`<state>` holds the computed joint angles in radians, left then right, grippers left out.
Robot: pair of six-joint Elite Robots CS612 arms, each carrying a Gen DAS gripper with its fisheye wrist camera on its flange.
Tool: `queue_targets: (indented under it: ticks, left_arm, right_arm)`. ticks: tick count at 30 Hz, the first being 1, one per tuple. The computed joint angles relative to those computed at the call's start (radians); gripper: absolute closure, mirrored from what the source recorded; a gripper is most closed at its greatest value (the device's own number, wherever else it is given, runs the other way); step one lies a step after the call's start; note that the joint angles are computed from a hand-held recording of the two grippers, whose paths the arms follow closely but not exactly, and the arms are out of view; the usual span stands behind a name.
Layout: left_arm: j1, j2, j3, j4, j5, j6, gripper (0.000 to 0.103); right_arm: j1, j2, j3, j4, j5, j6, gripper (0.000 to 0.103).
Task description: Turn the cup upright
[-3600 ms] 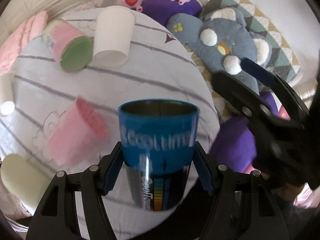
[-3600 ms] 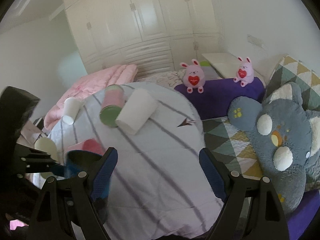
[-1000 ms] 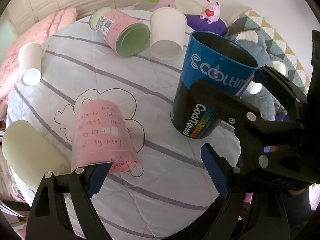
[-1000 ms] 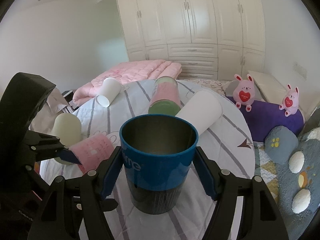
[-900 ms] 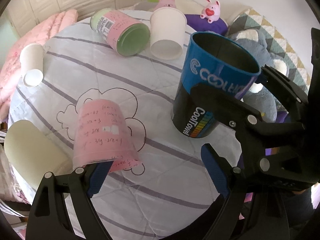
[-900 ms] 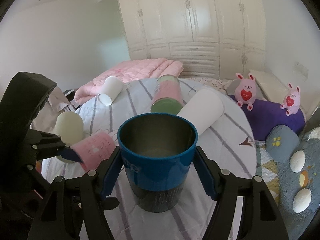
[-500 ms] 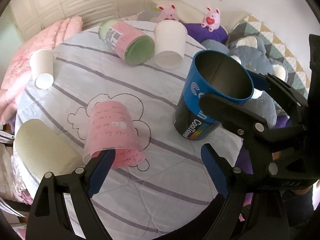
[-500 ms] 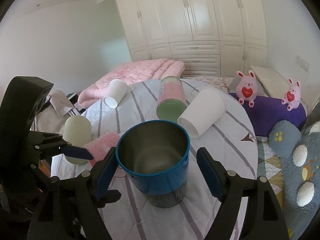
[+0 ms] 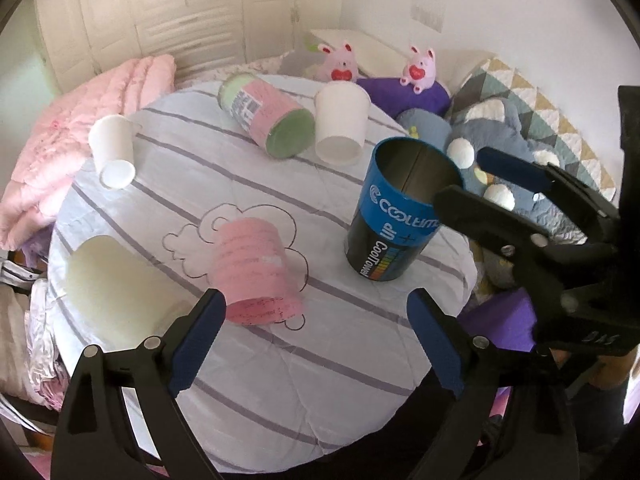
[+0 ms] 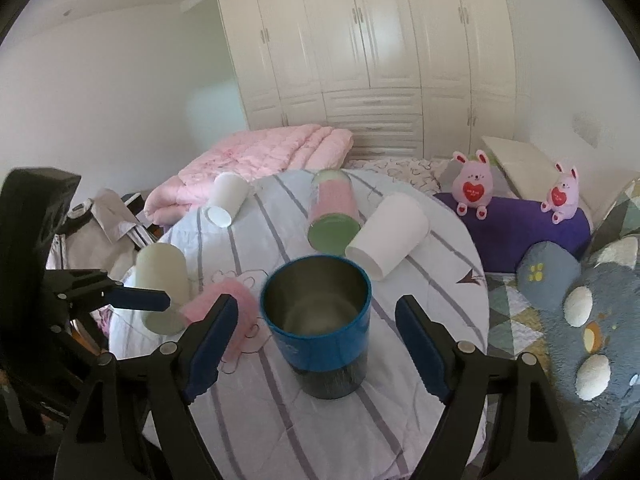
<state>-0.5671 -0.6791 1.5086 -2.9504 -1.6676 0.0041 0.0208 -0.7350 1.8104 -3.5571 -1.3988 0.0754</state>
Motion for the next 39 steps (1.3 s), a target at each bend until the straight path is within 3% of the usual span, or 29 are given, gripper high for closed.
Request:
queue_targets:
  ticks: [6,11,14,26,31,36,39]
  left_arm:
    - [-0.001,-0.031,0.060,-0.099,0.071,-0.072,0.006]
    - [-0.007,-0.057,0.124,-0.202,0.188,-0.136,0.003]
    - [-0.004,-0.068,0.146,-0.232,0.211,-0.173,0.003]
    - [-0.028,-0.084,0.205,-0.373,0.327,-0.194,0.002]
    - [-0.037,-0.079,0.228,-0.496,0.374,-0.199,0.001]
    - [-0.033,-0.073,0.238,-0.585,0.364,-0.212,0.000]
    - [-0.032,-0.067,0.240,-0.621,0.354,-0.211,0.000]
  right_arm:
    - [0.012,-0.042,0.028,0.016,-0.029,-0.012,0.020]
    - [0.017,-0.068,0.052,0.032,-0.041,-0.020,0.020]
    - [0.022,-0.078,0.061,0.047,-0.060,-0.022,0.020]
    - [0.038,-0.094,0.081,0.015,-0.080,-0.040,0.020]
    - [0.045,-0.089,0.081,-0.031,-0.089,-0.040,0.020]
    - [0.055,-0.080,0.082,-0.085,-0.115,-0.034,0.020]
    - [0.077,-0.064,0.080,-0.160,-0.204,-0.044,0.020]
